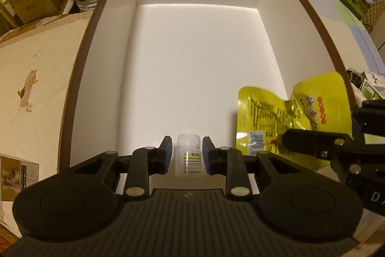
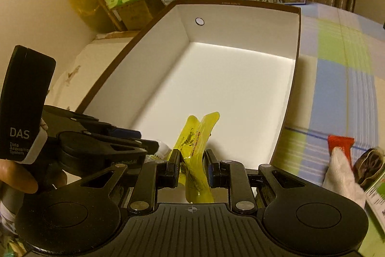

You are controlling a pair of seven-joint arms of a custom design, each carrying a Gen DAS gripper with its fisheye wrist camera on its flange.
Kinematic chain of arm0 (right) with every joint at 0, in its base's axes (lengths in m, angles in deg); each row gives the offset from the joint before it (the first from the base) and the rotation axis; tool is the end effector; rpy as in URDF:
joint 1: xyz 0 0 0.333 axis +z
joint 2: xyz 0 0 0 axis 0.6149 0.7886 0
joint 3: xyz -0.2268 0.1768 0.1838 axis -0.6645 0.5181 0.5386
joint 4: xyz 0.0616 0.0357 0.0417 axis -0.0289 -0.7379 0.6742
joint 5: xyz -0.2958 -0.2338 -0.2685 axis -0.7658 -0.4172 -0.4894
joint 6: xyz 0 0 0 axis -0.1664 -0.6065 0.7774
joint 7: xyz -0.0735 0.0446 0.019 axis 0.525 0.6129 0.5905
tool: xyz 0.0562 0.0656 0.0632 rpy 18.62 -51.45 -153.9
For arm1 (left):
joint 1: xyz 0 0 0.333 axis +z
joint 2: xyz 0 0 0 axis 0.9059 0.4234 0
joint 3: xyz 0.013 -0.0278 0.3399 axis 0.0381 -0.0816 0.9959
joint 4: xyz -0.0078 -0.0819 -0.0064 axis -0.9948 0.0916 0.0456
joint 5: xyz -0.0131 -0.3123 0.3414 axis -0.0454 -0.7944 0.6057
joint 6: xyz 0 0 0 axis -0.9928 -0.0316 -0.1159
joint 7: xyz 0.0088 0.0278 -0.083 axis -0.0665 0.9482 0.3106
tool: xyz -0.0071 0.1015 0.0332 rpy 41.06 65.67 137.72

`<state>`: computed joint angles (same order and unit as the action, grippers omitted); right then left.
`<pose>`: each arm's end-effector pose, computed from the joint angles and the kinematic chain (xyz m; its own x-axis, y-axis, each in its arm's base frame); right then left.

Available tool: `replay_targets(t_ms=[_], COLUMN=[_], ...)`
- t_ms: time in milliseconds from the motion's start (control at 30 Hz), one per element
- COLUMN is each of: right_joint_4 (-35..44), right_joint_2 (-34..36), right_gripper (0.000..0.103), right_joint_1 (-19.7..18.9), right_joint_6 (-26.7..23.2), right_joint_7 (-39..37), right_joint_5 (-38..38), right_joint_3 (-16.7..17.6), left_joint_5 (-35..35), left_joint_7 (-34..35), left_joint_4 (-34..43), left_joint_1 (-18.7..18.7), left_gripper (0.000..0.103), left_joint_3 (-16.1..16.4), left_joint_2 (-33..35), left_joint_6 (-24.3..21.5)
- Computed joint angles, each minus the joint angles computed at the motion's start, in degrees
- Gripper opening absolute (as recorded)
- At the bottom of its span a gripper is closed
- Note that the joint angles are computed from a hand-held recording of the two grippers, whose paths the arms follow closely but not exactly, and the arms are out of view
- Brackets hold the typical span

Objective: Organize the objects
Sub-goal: 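Carry the pill bottle and yellow packet over the brown box with both tools, then open both tools to drop the bottle and packet into the box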

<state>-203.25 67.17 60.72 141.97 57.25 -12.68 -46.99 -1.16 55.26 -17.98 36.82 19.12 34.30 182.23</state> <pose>0.6093 0.3338 0.4301 0.1031 -0.9532 -0.2843 -0.8540 0.0617 -0.5166 0.7002 -0.5012 0.4388 -0.4879 -0.8727 0.0197 -0.8152 0.4474 -0.3679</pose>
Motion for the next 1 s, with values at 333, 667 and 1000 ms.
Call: replay_targets(t_ms=[333,667,1000], right_joint_4=[1.9,-0.4,-5.3], right_joint_2=[1.2,-1.5,-7.2], right_gripper=[0.019,0.041,0.048], right_joint_1=[-0.6,-0.1,0.0], right_joint_6=[-1.5,0.5,1.3], right_joint_7=[-3.5,-4.2,-2.1], right_joint_5=[1.0,-2.1,-4.5], right_joint_3=[0.6,-0.2,0.1], left_joint_5=[-0.7,-1.2,0.1], left_joint_7=[-1.1,-2.3,-4.9], left_joint_4=[-3.3,-8.8,-15.7], left_joint_1=[1.0,2.2,2.6], left_gripper=[0.036,0.053,0.068], left_joint_3=[-0.2,-0.7,-0.7], left_joint_2=[-2.5,-6.7,-12.5], left_joint_6=[3.2,7.9,11.5])
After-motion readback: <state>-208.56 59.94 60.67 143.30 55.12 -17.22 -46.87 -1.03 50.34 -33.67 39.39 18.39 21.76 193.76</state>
